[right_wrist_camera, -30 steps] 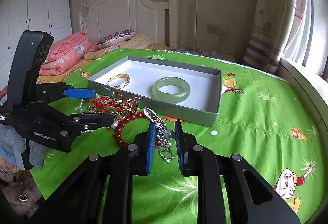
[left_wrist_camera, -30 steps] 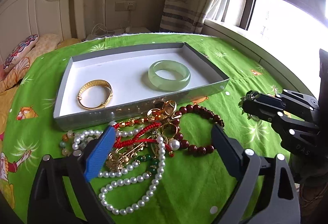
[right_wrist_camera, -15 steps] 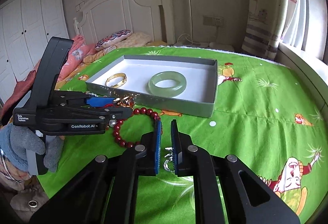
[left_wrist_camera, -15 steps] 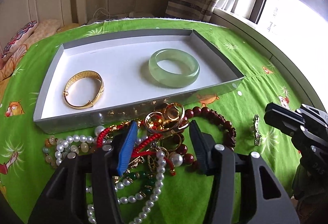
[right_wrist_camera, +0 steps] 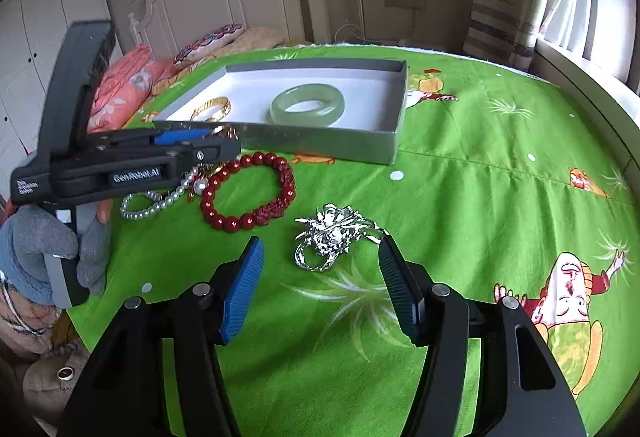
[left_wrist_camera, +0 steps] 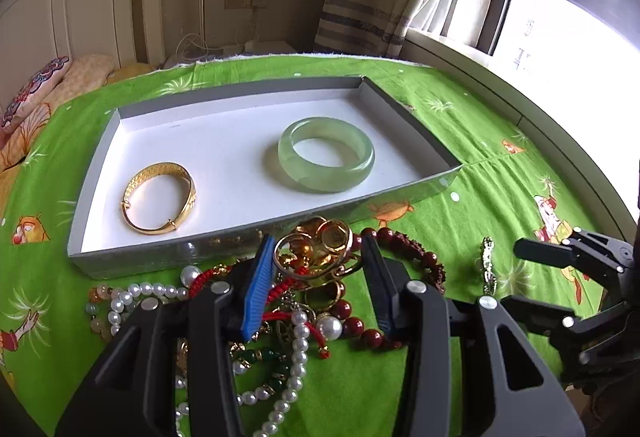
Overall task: Organize jewelry
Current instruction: 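Grasp the silver brooch with the right tool while the left tool grasps and lifts the gold flower ring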
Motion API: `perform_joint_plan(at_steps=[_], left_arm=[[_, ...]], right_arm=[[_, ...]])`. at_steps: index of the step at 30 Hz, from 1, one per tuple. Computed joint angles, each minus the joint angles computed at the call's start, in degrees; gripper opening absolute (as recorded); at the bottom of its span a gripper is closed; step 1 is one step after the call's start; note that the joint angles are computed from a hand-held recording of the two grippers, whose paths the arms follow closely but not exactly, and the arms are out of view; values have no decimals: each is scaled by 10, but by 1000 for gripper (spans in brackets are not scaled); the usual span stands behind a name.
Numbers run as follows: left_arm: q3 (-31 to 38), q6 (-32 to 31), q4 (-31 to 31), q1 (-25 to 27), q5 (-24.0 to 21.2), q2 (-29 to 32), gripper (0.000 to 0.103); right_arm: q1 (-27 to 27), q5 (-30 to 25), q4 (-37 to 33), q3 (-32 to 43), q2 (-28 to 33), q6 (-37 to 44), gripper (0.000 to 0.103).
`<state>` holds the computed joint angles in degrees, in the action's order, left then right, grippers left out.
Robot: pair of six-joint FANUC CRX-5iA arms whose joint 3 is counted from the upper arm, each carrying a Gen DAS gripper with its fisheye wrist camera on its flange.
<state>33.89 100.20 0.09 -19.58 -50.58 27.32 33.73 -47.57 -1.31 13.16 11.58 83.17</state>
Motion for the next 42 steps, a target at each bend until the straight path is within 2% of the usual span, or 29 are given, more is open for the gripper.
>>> perform_joint_plan(at_steps=[7,12,14,18,21,23,24,28,32,42], left_arm=[[-64,-16,34,5,53,-47,43],[-101,-22,47,6,76,-69,43],[-112,-26,55,8,82,-74,43],[-125,-31,65,10,91,-78,43],[-137,-32,68,13,99,-86,43],[-147,-32,70,15,106,-93,43],[-149,-30,70,16,107,-94,43],[-156,-25,72,21,113,-100,43],[-165,-23,72,24,118,-106,43],[-152,-10,54,27,115,-106,43]], right_arm=[[14,-32,14,33,28,1,58],[22,-48,53,43,46,-37,57],[20,-45,60,43,48,-53,52],[18,-36,84,43,54,-78,31],[15,-29,79,38,50,-71,28],[14,-7,81,21,37,-77,21],[14,-1,84,17,34,-82,12],[11,-1,91,16,34,-91,12],[9,22,94,1,23,-100,12],[8,53,75,8,15,-81,12]])
